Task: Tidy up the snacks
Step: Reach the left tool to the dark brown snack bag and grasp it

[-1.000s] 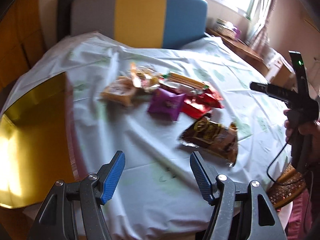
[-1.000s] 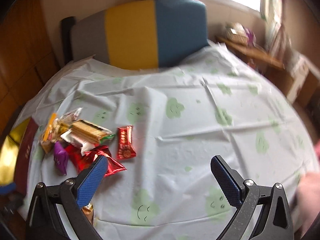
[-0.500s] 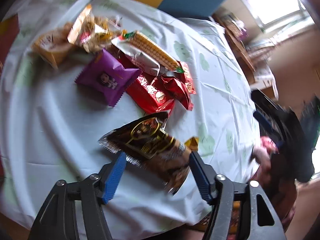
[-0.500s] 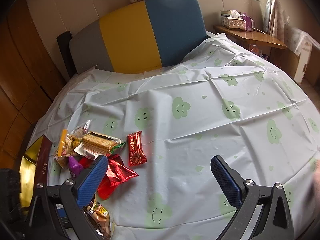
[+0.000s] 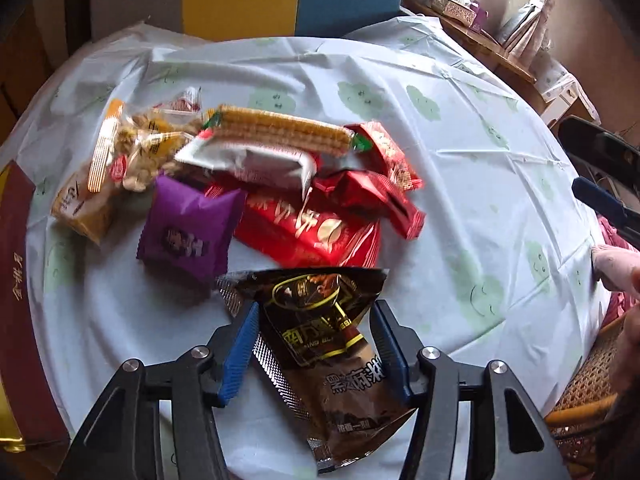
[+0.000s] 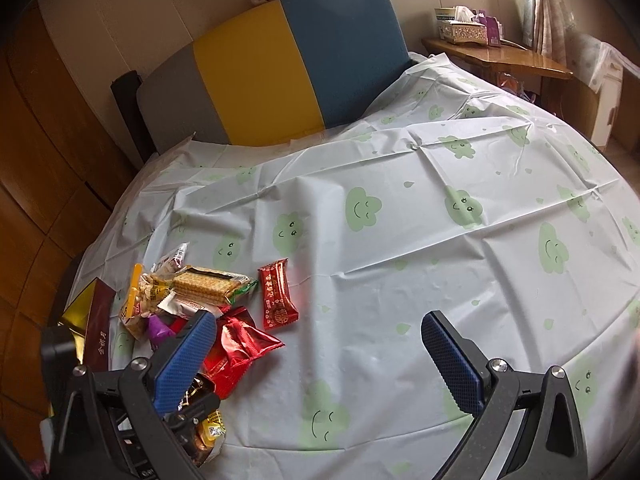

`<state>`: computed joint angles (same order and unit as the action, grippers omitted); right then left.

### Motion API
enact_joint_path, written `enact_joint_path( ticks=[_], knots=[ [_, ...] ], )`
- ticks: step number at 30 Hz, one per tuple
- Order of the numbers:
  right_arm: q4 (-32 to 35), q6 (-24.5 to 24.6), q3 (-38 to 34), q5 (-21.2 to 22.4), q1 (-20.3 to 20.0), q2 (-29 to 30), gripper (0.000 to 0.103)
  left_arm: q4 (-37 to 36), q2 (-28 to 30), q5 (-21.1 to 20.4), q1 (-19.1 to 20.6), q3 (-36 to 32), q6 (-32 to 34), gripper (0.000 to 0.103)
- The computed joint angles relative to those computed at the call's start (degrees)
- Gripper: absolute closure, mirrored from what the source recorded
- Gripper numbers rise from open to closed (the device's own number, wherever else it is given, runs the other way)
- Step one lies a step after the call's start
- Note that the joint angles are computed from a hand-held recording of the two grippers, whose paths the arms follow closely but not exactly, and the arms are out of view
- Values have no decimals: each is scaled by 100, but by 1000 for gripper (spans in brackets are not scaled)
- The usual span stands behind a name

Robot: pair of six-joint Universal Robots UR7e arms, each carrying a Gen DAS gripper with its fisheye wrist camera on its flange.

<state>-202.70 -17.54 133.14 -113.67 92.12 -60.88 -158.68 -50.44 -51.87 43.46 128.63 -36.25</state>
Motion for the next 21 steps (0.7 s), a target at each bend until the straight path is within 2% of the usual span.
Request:
enact_joint_path(
  ticks=[6, 11, 13, 15, 17, 21],
  knots=[
    [67, -30, -32, -125, 32, 66, 0, -263, -75, -62, -17, 202, 182, 45],
    [175, -162, -73, -241, 60, 158, 0, -478, -268, -216, -78, 452, 656, 60],
    [225, -281, -91, -301, 93, 218, 8, -653, -375, -318, -68, 572, 895, 66],
    [410, -336, -118, -306, 104, 242, 29, -759, -539, -401, -50, 726, 1056, 67],
    [675, -375, -136, -262, 97, 257, 39, -838, -682, -518, 13, 871, 1237, 67],
    [1286, -426, -210, -8, 117, 275, 40, -1044, -728, -587, 64, 936, 1314, 65]
  ],
)
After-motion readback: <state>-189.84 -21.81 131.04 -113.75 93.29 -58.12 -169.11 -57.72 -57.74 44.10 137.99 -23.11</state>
